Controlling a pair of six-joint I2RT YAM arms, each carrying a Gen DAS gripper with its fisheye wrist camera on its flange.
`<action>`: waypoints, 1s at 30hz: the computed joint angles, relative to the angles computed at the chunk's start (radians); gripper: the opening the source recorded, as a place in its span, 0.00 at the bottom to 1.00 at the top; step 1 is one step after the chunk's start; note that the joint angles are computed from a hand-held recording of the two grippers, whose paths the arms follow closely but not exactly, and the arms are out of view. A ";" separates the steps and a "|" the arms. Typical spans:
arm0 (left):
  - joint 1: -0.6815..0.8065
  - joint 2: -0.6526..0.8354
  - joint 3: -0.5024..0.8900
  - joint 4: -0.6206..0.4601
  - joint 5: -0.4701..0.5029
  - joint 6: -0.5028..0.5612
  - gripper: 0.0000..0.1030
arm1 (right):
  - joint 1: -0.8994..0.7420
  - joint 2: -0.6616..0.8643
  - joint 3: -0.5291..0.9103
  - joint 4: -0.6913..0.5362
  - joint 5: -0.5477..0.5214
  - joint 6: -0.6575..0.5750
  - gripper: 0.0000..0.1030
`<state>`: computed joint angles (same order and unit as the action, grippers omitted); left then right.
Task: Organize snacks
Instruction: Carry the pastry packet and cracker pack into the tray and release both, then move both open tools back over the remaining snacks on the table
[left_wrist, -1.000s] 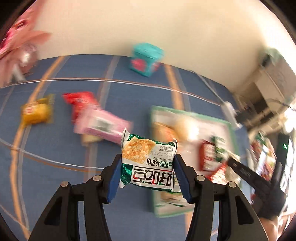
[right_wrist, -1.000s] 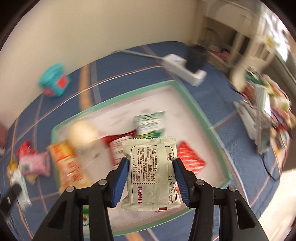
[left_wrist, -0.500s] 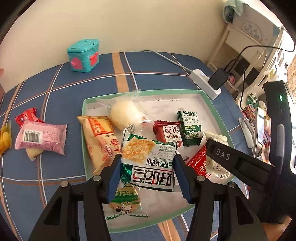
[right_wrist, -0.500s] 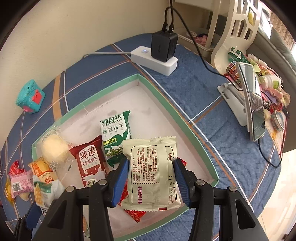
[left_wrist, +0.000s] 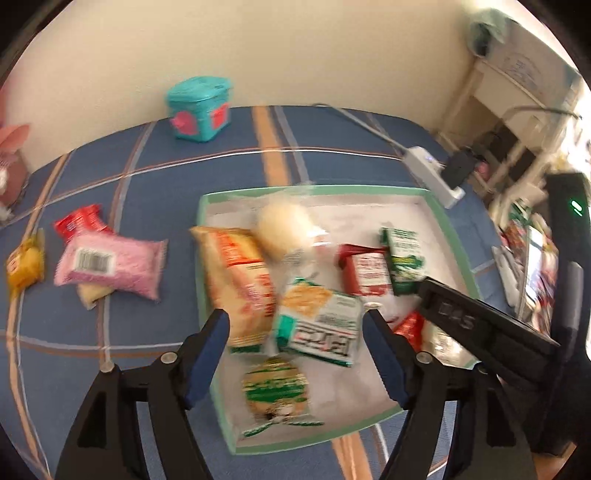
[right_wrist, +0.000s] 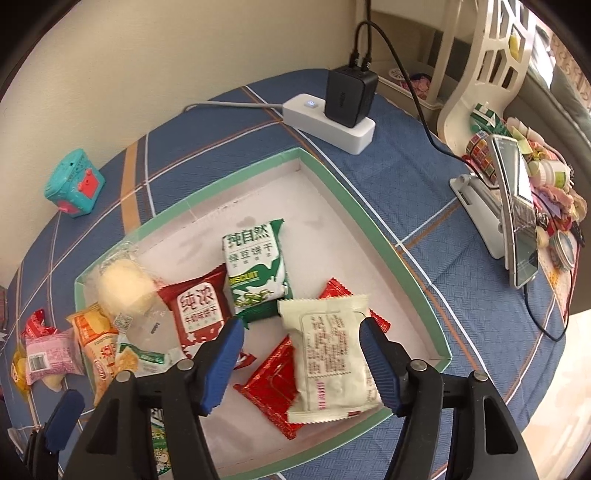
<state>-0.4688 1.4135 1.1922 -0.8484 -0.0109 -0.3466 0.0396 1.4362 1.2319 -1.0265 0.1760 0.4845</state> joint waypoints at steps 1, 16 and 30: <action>0.018 -0.003 -0.002 -0.006 -0.003 -0.010 0.75 | 0.005 -0.002 0.002 -0.001 0.001 0.001 0.69; 0.416 -0.069 -0.040 -0.057 -0.079 0.008 0.76 | 0.244 0.004 0.049 -0.004 -0.040 0.022 0.70; 0.671 -0.088 -0.054 -0.032 -0.015 0.100 0.95 | 0.408 0.016 0.043 0.064 -0.037 0.009 1.00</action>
